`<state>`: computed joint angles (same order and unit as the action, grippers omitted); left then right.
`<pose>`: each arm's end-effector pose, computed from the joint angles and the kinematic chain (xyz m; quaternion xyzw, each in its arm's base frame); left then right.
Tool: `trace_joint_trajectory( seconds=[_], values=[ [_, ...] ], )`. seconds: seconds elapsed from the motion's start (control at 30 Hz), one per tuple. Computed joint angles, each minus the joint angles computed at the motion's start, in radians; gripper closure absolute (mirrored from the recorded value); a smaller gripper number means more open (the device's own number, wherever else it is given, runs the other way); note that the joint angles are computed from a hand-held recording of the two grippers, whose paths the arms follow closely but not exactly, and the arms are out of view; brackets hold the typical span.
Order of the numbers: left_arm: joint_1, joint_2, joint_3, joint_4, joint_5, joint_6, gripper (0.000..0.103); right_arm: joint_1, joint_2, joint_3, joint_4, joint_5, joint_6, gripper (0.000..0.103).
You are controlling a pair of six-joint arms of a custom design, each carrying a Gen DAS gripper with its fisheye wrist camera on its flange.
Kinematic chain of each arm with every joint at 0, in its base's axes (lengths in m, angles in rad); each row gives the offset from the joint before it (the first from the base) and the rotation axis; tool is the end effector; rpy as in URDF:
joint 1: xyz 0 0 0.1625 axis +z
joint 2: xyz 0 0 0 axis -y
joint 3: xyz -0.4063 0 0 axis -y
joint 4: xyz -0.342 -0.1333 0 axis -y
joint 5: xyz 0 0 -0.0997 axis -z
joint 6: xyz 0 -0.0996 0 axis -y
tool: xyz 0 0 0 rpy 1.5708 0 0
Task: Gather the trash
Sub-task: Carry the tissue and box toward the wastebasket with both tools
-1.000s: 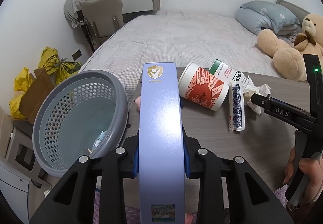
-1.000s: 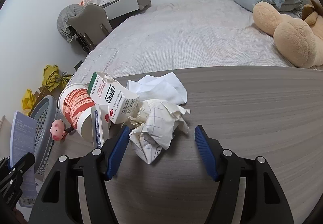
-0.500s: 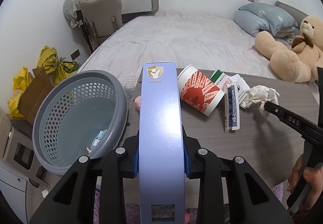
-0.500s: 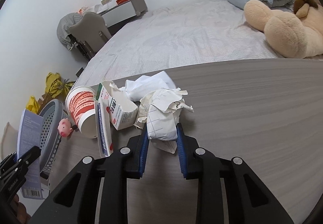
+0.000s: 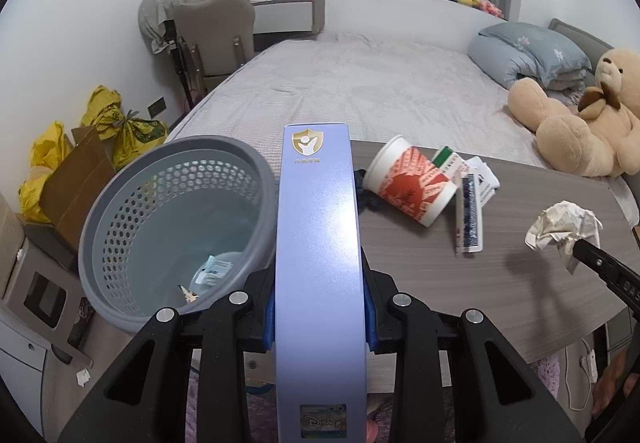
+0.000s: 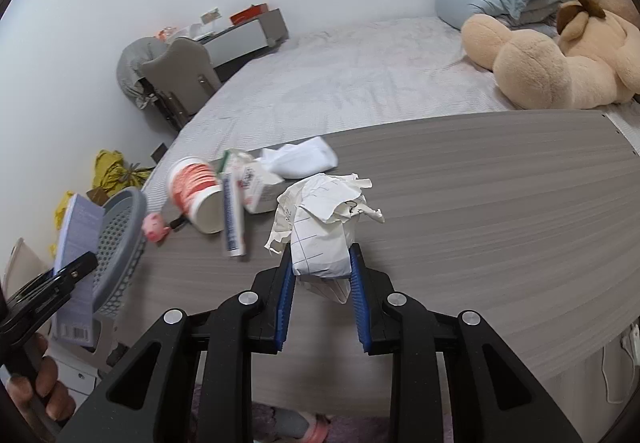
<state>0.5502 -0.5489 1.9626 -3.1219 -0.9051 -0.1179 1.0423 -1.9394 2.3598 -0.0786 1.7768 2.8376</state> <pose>-0.3325 -0.4325 -0.0272 0.3911 0.8582 -0.2303 0.2396 -0.0156 -0.2506 0.2753 -0.1499 -0.8010 0.4906 0.3087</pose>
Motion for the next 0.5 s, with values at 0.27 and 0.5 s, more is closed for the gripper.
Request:
trace_joint_trajectory(
  seconds=[0.27, 0.5],
  values=[
    [0.07, -0.05, 0.01, -0.014, 0.02, 0.023, 0.072, 0.3, 0.226, -0.09, -0.064, 0.171, 0.018, 0.077],
    [0.134, -0.069, -0.018, 0.011, 0.039, 0.03, 0.072, 0.437, 0.478, -0.281, -0.029, 0.192, -0.006, 0.077]
  ],
)
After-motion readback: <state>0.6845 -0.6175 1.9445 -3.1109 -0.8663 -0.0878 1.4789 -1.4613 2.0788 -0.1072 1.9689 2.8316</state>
